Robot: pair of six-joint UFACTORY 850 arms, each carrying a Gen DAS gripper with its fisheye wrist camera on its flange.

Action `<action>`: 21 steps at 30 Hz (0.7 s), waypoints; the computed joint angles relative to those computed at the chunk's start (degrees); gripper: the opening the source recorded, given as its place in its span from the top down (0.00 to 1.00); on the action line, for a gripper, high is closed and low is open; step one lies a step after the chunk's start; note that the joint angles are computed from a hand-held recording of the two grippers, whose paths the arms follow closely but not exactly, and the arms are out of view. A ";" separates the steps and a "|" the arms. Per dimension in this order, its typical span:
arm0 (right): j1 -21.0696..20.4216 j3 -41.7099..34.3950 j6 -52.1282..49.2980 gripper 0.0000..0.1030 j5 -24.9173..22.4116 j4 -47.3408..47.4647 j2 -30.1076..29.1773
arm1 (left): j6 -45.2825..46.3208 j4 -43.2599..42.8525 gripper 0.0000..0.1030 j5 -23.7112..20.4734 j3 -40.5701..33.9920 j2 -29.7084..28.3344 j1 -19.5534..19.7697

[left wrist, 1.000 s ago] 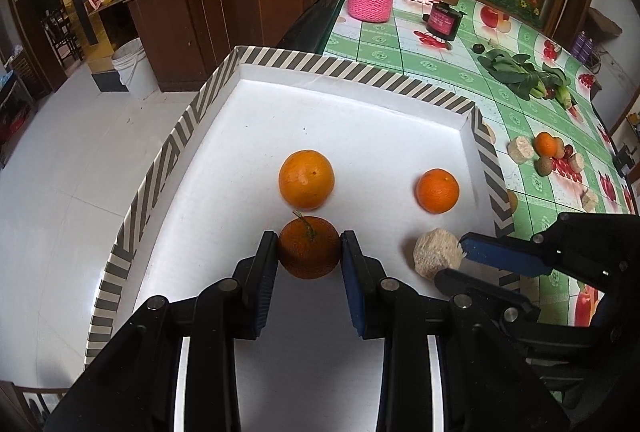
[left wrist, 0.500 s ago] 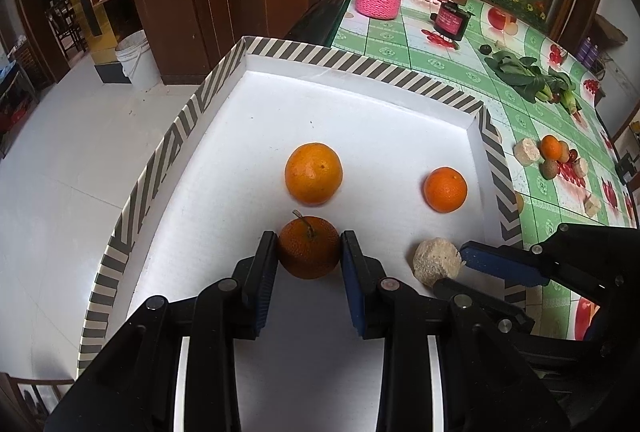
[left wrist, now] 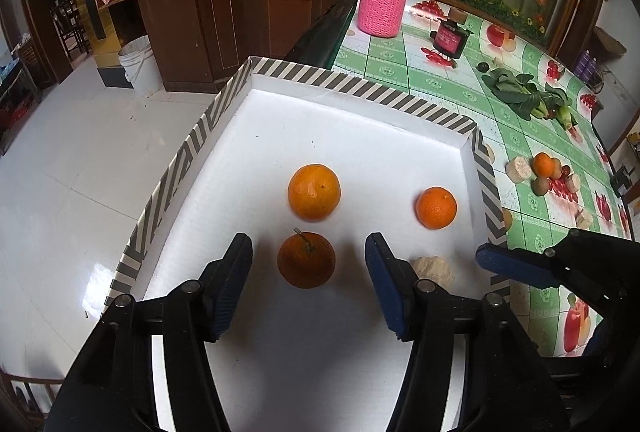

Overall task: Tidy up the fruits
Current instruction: 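Move both tools back from the tray toward the remaining items on the table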

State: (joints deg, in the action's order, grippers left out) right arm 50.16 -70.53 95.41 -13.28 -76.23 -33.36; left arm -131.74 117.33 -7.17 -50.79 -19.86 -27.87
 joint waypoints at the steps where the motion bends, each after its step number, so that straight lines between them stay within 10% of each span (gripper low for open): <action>1: 0.26 0.16 0.64 0.63 -0.93 -0.67 0.25 | -0.06 0.02 0.44 0.04 -0.02 0.00 0.04; 21: 1.97 10.34 12.07 0.38 -19.16 -6.36 8.94 | -1.56 1.16 0.44 -0.32 -0.09 1.68 -2.74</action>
